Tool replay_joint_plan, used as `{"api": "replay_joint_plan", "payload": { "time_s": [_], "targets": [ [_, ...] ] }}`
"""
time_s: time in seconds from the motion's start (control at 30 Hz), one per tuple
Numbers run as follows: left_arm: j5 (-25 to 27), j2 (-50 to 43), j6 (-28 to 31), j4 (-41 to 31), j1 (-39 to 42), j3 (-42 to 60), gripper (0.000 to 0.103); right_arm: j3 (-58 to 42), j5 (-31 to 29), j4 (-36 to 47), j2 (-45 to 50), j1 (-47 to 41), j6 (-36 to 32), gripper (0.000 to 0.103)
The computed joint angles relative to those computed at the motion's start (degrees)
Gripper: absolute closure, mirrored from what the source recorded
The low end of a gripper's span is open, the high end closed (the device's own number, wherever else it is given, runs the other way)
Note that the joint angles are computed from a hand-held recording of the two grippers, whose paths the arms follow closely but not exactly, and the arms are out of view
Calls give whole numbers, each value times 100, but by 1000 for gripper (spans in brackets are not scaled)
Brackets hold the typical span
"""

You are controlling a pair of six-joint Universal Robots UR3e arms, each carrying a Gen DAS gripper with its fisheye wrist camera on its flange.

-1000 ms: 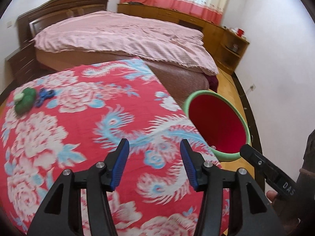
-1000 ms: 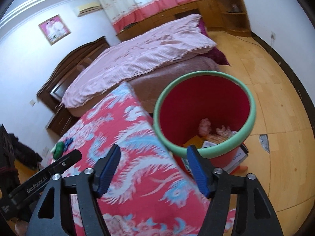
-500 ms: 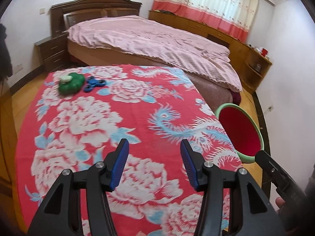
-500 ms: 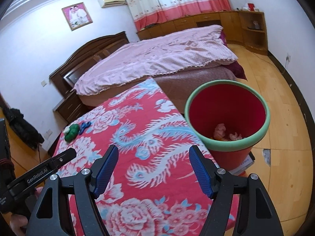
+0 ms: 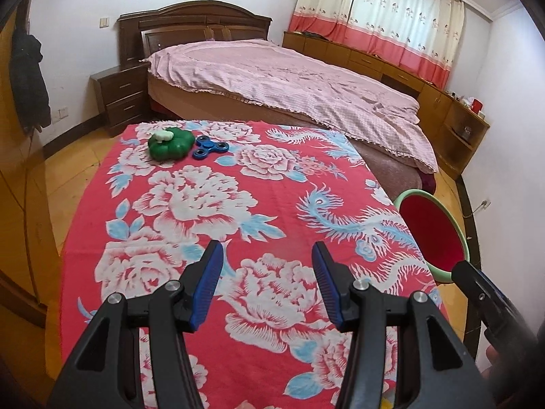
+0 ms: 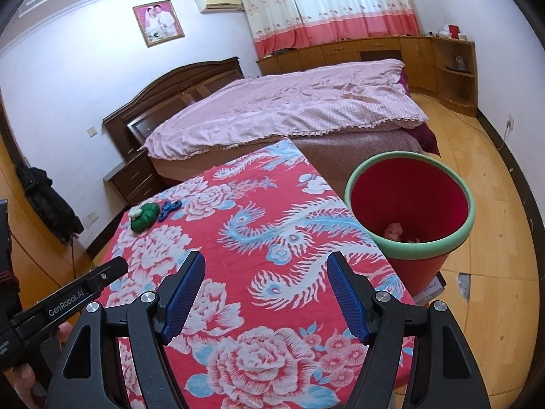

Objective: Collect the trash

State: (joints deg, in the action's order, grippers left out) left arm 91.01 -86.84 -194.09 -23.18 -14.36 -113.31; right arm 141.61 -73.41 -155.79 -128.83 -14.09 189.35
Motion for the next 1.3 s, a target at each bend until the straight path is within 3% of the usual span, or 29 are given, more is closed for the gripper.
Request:
{"api": "replay_joint_plan", "payload": {
  "time_s": [1.3],
  "targets": [
    [166, 483, -59, 26, -43, -282, 49, -42, -153, 155, -262, 274, 93, 28]
  ]
}}
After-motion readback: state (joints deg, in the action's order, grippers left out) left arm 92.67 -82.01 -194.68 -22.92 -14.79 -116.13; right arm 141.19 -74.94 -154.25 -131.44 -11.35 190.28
